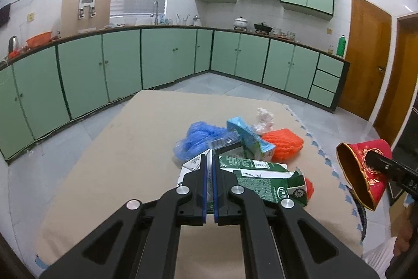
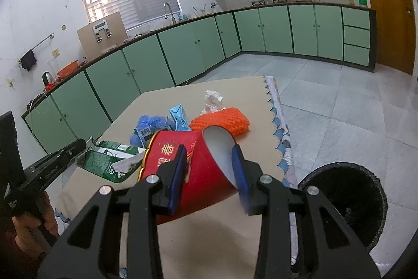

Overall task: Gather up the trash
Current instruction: 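Carry the green carton with the left tool while the right tool carries the red cup to the bin, then open both tools over the black bin, dropping carton and red cup inside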

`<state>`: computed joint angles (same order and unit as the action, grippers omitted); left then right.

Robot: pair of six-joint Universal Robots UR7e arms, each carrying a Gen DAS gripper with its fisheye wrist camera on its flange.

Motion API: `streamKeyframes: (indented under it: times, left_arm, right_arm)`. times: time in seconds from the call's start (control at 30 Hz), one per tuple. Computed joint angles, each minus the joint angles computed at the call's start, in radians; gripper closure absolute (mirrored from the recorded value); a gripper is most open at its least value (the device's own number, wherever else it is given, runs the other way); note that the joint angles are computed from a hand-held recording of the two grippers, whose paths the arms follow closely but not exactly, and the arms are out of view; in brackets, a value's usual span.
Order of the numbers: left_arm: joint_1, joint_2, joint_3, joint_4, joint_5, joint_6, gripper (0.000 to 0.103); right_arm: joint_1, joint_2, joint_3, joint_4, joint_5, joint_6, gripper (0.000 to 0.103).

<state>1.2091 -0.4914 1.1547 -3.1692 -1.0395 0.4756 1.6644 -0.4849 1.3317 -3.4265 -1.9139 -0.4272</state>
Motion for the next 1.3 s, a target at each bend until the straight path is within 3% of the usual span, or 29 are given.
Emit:
streamKeyframes:
  times: [0.4, 0.73, 0.97, 1.2, 1.3]
  left_arm:
    - [-0.06, 0.035, -0.015, 0.042, -0.099, 0.023, 0.1]
    - [-0.108, 0.157, -0.14, 0.187, -0.202, 0.008, 0.1]
    - [-0.137, 0.28, -0.278, 0.285, -0.263, 0.023, 0.103]
    - [-0.156, 0.474, -0.56, 0.46, -0.284, 0.056, 0.103]
    - [-0.157, 0.513, -0.628, 0.513, -0.276, 0.05, 0.103]
  right_arm:
    - [-0.005, -0.106, 0.148, -0.158, -0.046, -0.029, 0.069]
    - [-0.083, -0.209, 0.272, -0.295, -0.106, -0.018, 0.069]
    - [-0.158, -0.247, 0.315, -0.345, -0.131, 0.002, 0.069]
    - [-0.233, -0.236, 0.285, -0.319, -0.147, 0.038, 0.068]
    - [-0.252, -0.216, 0.258, -0.291, -0.149, 0.062, 0.068]
